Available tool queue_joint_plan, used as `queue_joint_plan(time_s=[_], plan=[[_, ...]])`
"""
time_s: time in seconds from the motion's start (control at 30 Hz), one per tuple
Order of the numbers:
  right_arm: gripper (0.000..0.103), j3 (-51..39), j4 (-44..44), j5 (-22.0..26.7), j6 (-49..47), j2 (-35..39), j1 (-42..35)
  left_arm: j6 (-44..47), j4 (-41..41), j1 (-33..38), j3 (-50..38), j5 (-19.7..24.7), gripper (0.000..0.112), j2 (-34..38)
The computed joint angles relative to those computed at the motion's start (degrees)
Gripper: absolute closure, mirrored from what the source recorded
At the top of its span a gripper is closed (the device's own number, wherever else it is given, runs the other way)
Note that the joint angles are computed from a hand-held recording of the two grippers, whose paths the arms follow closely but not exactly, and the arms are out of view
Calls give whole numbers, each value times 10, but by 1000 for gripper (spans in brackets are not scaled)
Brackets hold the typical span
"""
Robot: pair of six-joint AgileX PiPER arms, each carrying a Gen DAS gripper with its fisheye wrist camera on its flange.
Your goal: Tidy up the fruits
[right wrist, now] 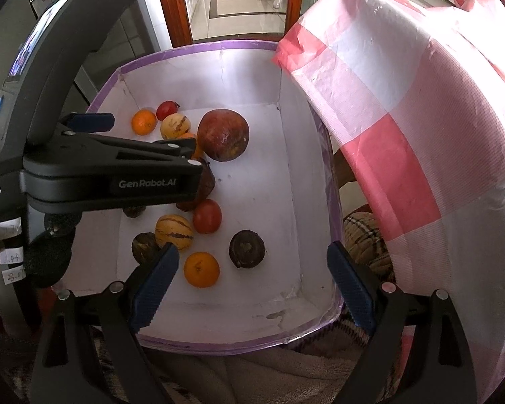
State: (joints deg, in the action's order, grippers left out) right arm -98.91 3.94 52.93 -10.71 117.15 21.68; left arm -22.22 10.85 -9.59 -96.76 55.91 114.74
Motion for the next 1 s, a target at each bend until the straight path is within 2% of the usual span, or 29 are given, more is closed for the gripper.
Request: queue_joint_plan(time_s=[1.0], plan=[[16,-9,4,18,-6,10,-8,24,-22,11,-15,12,11,20]])
